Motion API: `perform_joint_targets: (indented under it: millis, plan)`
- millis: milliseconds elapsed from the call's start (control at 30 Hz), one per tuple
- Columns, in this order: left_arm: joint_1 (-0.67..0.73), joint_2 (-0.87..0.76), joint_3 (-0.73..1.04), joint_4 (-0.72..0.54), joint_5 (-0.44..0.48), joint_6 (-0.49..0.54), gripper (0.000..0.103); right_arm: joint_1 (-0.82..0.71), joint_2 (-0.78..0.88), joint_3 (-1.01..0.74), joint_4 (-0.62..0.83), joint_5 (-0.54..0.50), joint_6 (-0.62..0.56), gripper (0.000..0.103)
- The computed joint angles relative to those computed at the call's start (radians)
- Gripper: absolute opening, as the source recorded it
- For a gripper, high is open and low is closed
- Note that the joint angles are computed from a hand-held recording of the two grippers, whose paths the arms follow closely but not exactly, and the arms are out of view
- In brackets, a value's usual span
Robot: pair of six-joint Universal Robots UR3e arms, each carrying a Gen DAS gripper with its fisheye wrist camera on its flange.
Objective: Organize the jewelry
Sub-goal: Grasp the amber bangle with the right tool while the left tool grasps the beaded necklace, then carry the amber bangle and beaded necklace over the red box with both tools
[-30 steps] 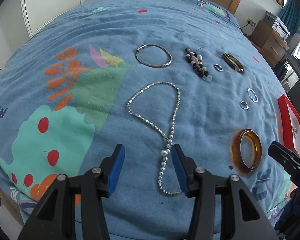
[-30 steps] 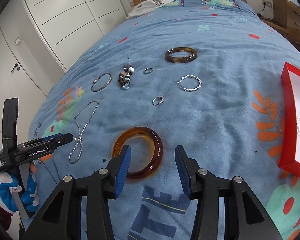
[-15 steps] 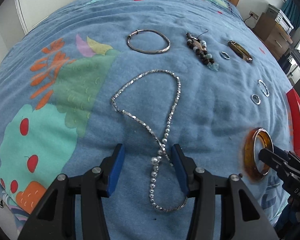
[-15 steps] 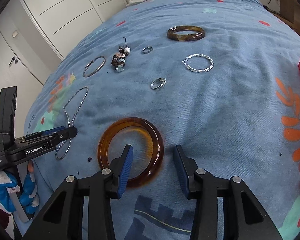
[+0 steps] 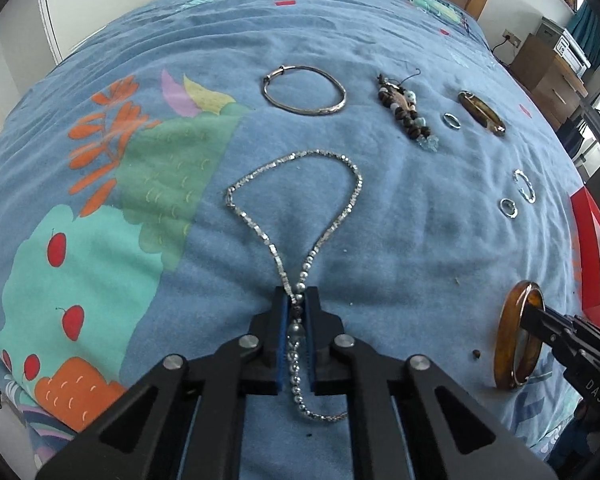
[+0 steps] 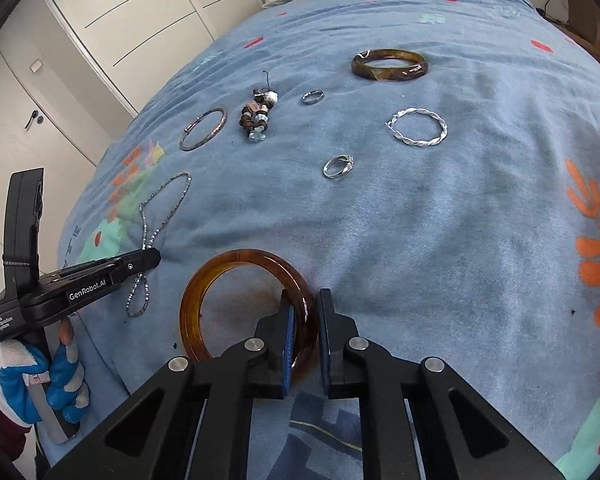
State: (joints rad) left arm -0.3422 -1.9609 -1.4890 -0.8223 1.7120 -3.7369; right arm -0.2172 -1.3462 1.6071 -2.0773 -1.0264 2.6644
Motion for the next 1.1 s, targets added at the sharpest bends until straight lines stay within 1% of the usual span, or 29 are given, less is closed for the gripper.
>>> perform_joint_targets:
  millis: [200,367,667,767,900,1100]
  plan:
    - [-0.04,0.07,-0.011,-0.014,0.038,-0.013,0.007,-0.033,-0.121,0.044,0.054,0.032,-0.043,0.011]
    - [-0.09,0.128,0.008,-0.042,0.092,-0.019,0.007,-0.096,-0.25,0.072,0.125,0.063,-0.089,0.011]
    - [-0.194,0.222,0.058,-0.07,0.18,-0.025,0.007,-0.29,-0.516,0.094,0.34,0.148,-0.227,0.011]
    - [-0.235,0.244,0.086,-0.085,0.218,-0.016,0.007,-0.358,-0.593,0.086,0.419,0.187,-0.27,0.011]
    - [-0.288,0.246,0.156,-0.099,0.267,0.022,0.007,-0.462,-0.672,0.047,0.54,0.246,-0.334,0.011]
    - [-0.332,0.233,0.254,-0.1,0.277,0.055,0.007,-0.578,-0.712,-0.037,0.658,0.298,-0.396,0.011]
